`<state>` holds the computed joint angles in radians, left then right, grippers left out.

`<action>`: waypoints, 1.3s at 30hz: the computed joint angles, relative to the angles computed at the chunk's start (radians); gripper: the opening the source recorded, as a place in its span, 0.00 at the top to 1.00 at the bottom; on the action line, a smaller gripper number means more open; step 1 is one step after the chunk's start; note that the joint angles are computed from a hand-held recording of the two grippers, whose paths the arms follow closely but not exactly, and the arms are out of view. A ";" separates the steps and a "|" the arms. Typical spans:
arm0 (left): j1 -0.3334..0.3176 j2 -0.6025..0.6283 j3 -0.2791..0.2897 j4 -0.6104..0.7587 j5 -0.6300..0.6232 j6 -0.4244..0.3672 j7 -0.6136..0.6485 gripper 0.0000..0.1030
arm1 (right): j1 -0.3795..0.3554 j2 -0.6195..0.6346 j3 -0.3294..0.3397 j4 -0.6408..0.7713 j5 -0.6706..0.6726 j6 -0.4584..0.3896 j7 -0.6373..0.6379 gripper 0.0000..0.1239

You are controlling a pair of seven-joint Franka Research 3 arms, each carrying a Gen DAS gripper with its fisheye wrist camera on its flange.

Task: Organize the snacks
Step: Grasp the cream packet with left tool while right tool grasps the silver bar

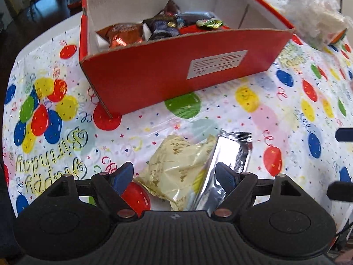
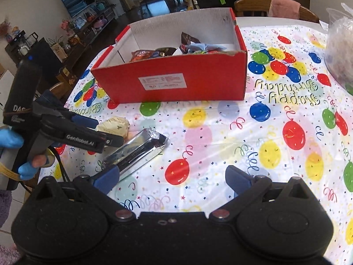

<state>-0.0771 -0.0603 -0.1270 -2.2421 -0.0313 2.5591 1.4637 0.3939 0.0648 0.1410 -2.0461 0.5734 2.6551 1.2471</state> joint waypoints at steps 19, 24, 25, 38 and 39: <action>0.027 -0.010 0.014 -0.039 -0.055 0.024 -0.103 0.54 | 0.072 0.215 0.007 0.260 -0.193 -0.142 0.230 0.18; 0.035 -0.092 0.037 -0.134 -0.102 0.081 -0.139 0.54 | 0.114 0.271 -0.019 0.331 -0.312 -0.183 0.399 0.18; 0.037 -0.111 0.042 -0.154 -0.100 0.091 -0.151 0.54 | 0.120 0.282 -0.023 0.346 -0.328 -0.194 0.437 0.18; 0.026 -0.329 0.088 -0.364 -0.048 0.185 -0.290 0.54 | 0.210 0.393 -0.067 0.534 -0.566 -0.350 0.808 0.29; 0.021 -0.342 0.094 -0.375 -0.048 0.187 -0.293 0.54 | 0.212 0.401 -0.066 0.547 -0.570 -0.358 0.821 0.30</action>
<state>-0.0558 -0.4021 -0.0327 -2.6173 -0.0792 2.7463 1.1704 0.6058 0.4655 0.0751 -1.4995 0.0032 2.2968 2.0682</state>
